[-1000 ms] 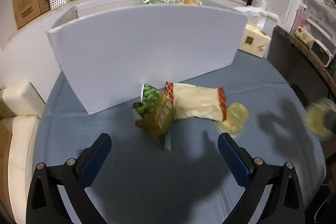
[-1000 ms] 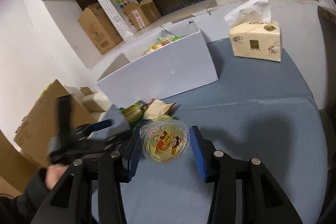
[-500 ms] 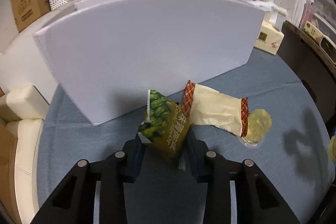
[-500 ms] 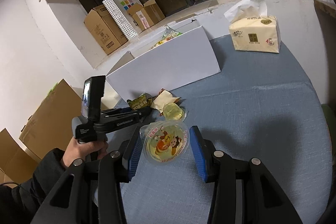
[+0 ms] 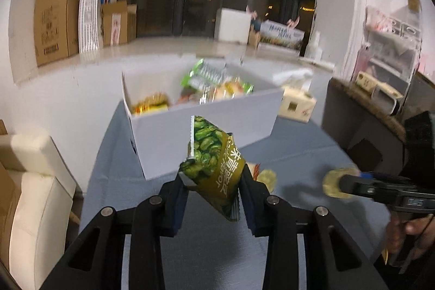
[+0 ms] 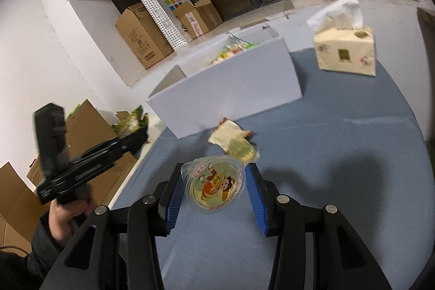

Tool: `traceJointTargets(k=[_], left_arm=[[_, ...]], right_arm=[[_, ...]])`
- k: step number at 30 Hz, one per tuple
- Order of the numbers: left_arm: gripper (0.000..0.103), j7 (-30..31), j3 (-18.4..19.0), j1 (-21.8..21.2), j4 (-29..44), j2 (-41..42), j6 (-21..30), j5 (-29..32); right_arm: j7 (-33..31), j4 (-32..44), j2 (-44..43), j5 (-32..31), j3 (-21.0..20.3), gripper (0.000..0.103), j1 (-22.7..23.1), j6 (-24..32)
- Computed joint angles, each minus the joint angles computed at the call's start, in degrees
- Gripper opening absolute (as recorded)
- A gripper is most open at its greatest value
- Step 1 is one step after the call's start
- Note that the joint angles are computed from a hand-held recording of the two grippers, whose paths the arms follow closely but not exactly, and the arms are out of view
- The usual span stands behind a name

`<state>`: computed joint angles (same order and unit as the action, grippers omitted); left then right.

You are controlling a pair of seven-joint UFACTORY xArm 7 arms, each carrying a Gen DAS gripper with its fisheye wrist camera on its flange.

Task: Organize snacks
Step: 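Carry both items into the white box and open both tools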

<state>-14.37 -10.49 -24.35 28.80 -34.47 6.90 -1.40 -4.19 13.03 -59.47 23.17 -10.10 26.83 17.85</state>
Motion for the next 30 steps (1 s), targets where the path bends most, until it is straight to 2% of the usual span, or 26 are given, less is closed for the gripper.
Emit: traceJointTargets(k=[2, 8, 10, 11, 14, 17, 19, 22, 23, 24, 25, 26, 27, 28, 30], left_arm=[[0.040, 1.4, 2.4, -1.9, 1.1, -0.2, 0.2, -0.9], [0.040, 3.8, 4.2, -0.8, 7.4, 4.6, 0.1, -1.8], [0.040, 6.6, 7.8, -3.4, 10.6, 8.3, -0.5, -4.1], [0.040, 7.6, 8.5, -3.5, 12.4, 10.3, -0.4, -4.8], [0.040, 8.7, 6.9, 0.2, 18.3, 16.2, 1.4, -4.2], [0.040, 9.1, 5.5, 2.9, 23.1, 21.0, 3.4, -4.1], [0.040, 5.9, 2.6, 7.0, 26.1, 24.2, 4.0, 0.3], [0.043, 1.8, 0.7, 10.2, 29.9, 28.4, 5.1, 6.7], [0.057, 1.6, 0.7, 10.2, 31.6, 29.7, 7.2, 7.6], [0.081, 2.0, 0.9, 10.0, 33.9, 31.3, 10.9, 7.8], [0.093, 0.7, 1.1, 10.0, 34.9, 32.1, 12.1, 8.8], [0.103, 0.2, 1.5, 9.9, 34.4, 32.1, 11.0, 8.5], [0.103, 1.4, 1.9, 9.7, 33.3, 31.8, 9.0, 6.5], [0.103, 1.5, 2.1, 9.6, 32.9, 31.6, 8.7, 6.0], [0.103, 2.2, 2.4, 9.4, 32.4, 31.3, 8.9, 4.9]], right_arm=[[0.0, 2.5, 2.8, 0.0, 0.0, 0.049, 1.0, -0.9], [-2.2, 11.9, 12.3, -0.7, -0.5, 0.049, 3.1, -4.2], [-3.5, 15.9, 16.4, 0.2, -2.4, 0.049, 5.0, -5.5], [-3.8, 18.0, 18.7, 0.7, -2.8, 0.049, 5.4, -6.0], [-4.7, 25.3, 26.7, 1.5, -3.4, 0.049, 5.2, -5.4], [-4.5, 31.4, 34.0, 2.7, -2.4, 0.049, 2.2, -4.4], [-4.3, 35.2, 38.5, 3.9, -1.9, 0.049, 0.2, -3.2], [-2.1, 40.0, 44.1, 2.2, 1.1, 0.049, -5.0, -1.7], [-3.1, 42.0, 46.1, 3.9, 2.0, 0.051, -6.8, -0.1], [-3.0, 43.2, 47.0, 4.1, 1.1, 0.062, -6.3, 1.4], [-0.6, 44.1, 48.1, 2.2, 2.2, 0.073, -8.1, 2.2], [1.4, 43.3, 47.7, 0.7, 4.2, 0.096, -10.5, 0.7], [1.1, 42.3, 47.3, 1.7, 4.4, 0.100, -10.5, -1.7], [-1.4, 41.3, 46.6, 4.8, 4.1, 0.100, -9.9, -3.7], [-4.8, 40.6, 45.8, 9.5, 3.7, 0.103, -9.4, -3.9]])
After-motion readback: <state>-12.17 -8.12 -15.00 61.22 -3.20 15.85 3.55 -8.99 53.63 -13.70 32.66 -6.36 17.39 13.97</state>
